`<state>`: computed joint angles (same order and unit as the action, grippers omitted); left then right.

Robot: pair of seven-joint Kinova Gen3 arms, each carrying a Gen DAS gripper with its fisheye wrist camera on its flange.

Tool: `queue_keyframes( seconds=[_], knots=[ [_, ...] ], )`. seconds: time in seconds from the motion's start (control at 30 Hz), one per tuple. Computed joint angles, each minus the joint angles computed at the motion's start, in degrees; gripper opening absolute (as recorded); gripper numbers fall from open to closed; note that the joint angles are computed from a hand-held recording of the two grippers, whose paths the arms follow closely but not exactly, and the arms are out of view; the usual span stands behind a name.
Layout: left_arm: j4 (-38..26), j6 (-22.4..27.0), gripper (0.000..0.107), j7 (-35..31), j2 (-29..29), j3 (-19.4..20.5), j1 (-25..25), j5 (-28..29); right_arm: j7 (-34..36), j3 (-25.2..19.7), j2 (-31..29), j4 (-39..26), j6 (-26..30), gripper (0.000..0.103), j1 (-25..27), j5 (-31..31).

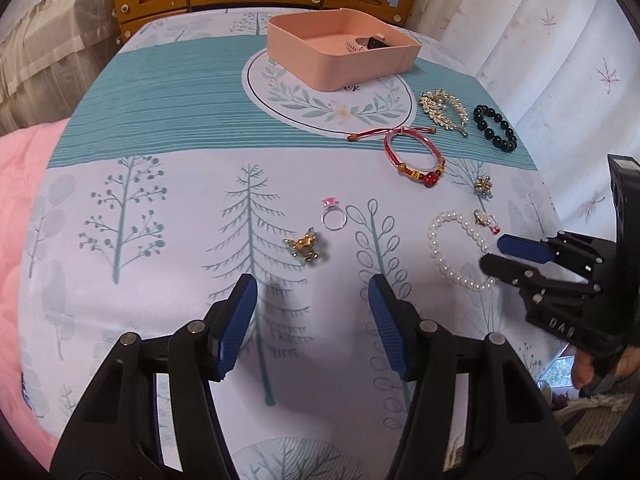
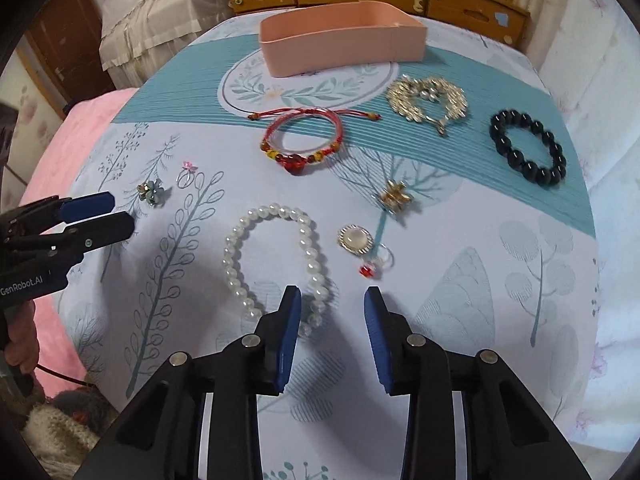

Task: Organize jewelry
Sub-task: 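Grasp the pearl bracelet with the right tool while the left tool grasps the small gold charm, then carry the pearl bracelet into the tray with the right tool while the left tool carries the charm there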

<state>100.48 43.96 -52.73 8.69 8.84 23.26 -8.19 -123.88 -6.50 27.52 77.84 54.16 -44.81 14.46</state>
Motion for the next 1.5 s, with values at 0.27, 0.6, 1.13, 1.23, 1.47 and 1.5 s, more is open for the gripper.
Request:
queue_keyframes(
  seconds=[0.27,0.6,1.13,1.23,1.47,1.5],
  knots=[
    [-1.3,-0.4,0.049,1.1,2.5,-1.0,-0.9,2.3,0.9,1.1,3.0,-3.9,1.1,0.028,-3.4,4.5],
    [-4.3,2.0,0.016,7.8,5.1,-2.3,3.0,-5.0,-0.4,2.5,3.2,-3.2,-1.4,0.009,-4.5,6.2],
    [-2.6,-0.5,0.015,9.4,2.6,-1.9,2.2,-4.6,-5.5,2.5,-2.6,1.9,-6.3,0.008,-4.8,9.3],
    [-2.9,-0.3,0.015,10.0,1.8,-1.7,2.5,-5.9,-6.8,2.6,-4.0,1.7,-6.2,0.008,-5.3,11.5],
    [-6.8,1.5,0.015,9.9,0.8,-1.3,2.8,-9.6,-6.9,2.4,-5.4,-3.4,-4.3,0.007,-5.2,15.3],
    [-7.8,1.9,0.015,9.7,0.8,-1.3,2.9,-10.3,-6.8,2.6,-5.4,-4.7,-3.7,0.007,-5.3,16.1]
  ],
)
